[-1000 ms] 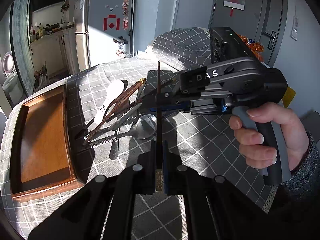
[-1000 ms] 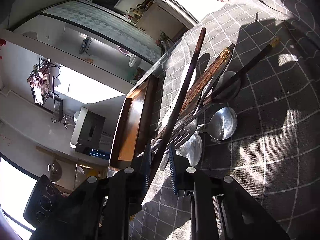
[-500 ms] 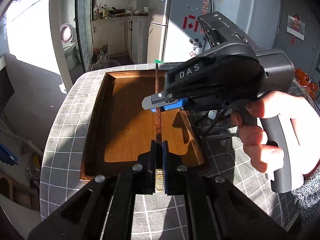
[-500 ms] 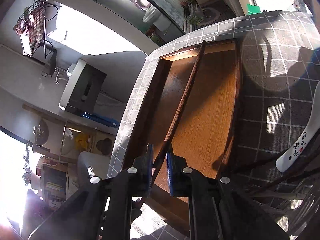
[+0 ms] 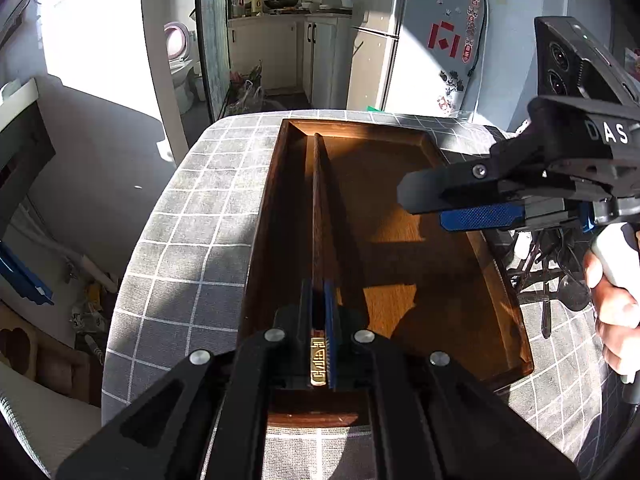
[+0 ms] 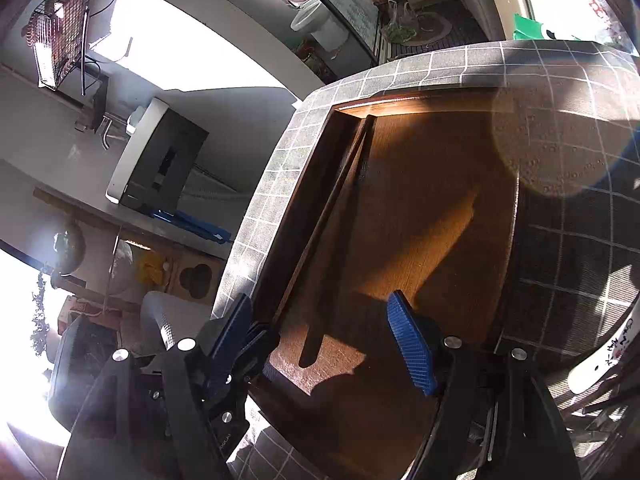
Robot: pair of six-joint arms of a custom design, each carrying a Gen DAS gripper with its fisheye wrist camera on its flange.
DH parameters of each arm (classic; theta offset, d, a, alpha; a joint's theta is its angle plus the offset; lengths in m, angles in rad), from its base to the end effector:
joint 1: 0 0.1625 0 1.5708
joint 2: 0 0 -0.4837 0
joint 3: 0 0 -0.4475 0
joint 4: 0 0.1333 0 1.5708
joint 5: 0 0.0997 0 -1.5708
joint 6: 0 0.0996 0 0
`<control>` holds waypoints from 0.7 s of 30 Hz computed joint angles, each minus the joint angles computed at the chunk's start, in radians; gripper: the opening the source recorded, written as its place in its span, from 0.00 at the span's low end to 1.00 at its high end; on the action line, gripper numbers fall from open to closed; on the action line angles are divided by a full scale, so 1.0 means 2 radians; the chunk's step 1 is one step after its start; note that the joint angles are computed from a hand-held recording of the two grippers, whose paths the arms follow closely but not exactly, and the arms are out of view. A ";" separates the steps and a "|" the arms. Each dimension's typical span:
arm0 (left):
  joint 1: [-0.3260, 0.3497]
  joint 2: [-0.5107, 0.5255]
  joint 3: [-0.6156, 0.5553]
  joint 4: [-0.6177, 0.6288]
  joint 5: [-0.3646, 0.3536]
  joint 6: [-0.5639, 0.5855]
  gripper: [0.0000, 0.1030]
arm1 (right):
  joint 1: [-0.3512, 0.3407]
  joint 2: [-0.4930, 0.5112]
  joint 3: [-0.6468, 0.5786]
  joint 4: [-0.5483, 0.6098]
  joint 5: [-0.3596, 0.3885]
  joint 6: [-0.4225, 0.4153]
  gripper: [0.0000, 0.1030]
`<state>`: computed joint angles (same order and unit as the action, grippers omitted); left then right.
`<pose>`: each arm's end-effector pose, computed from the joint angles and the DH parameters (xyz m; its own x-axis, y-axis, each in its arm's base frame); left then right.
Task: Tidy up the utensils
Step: 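Carry the chopstick with the left tool and lay it in the wooden tray, then grasp the white ceramic spoon from the pile with the left tool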
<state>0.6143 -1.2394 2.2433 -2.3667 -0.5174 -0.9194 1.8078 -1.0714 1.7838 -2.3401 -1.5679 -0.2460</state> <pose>-0.2697 -0.4593 0.1736 -0.7198 -0.1407 -0.6798 0.3747 0.7456 -0.5510 0.2885 -0.6253 0.2008 -0.8857 -0.4642 0.0110 -0.4641 0.8840 -0.0559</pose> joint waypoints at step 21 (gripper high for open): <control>-0.010 0.098 -0.045 -0.215 -0.062 0.240 0.81 | -0.098 -0.069 0.016 -0.094 -0.050 -0.090 0.38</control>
<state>0.5942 -1.0425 2.1525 -2.7965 -0.6410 -0.4388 1.6123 -1.2101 1.8158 -2.5272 -1.6685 -0.4252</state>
